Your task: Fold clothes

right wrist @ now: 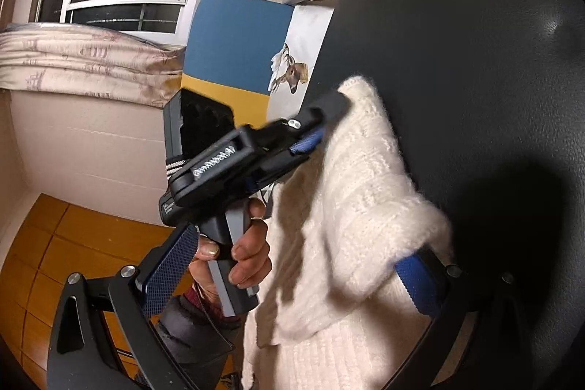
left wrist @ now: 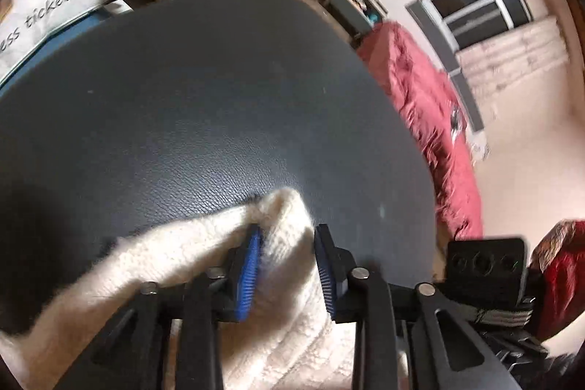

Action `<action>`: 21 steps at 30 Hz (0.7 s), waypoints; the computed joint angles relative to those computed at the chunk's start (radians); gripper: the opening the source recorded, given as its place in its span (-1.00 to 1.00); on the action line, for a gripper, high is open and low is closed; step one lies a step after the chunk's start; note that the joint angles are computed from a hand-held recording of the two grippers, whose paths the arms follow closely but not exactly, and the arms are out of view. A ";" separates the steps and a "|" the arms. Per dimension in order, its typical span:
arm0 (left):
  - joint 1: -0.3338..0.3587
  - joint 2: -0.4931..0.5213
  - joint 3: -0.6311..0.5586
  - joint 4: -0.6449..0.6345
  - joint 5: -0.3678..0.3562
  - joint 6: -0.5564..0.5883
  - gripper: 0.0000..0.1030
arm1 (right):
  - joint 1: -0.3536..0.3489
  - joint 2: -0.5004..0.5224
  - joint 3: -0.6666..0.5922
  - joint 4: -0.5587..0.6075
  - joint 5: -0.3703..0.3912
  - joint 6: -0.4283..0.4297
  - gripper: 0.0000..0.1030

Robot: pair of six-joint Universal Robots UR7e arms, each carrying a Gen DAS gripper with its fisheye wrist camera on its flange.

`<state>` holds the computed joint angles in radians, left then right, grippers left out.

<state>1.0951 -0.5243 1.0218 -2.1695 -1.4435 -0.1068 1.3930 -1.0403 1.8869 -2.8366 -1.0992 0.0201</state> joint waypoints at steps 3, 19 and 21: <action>-0.022 -0.054 0.134 -0.218 0.013 0.095 -0.91 | 0.005 -0.004 0.011 -0.044 -0.030 -0.017 1.00; -0.061 -0.139 0.317 -0.468 0.247 -0.089 -0.60 | 0.029 -0.119 0.104 -0.057 -0.211 -0.157 1.00; -0.061 -0.210 0.421 -0.561 0.221 -0.107 -0.60 | -0.002 -0.159 0.103 0.013 -0.128 -0.172 1.00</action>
<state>1.0336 -0.7341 1.4431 -2.7306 -1.2221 -0.2139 1.3906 -1.1990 1.9898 -2.8235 -1.2271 -0.1522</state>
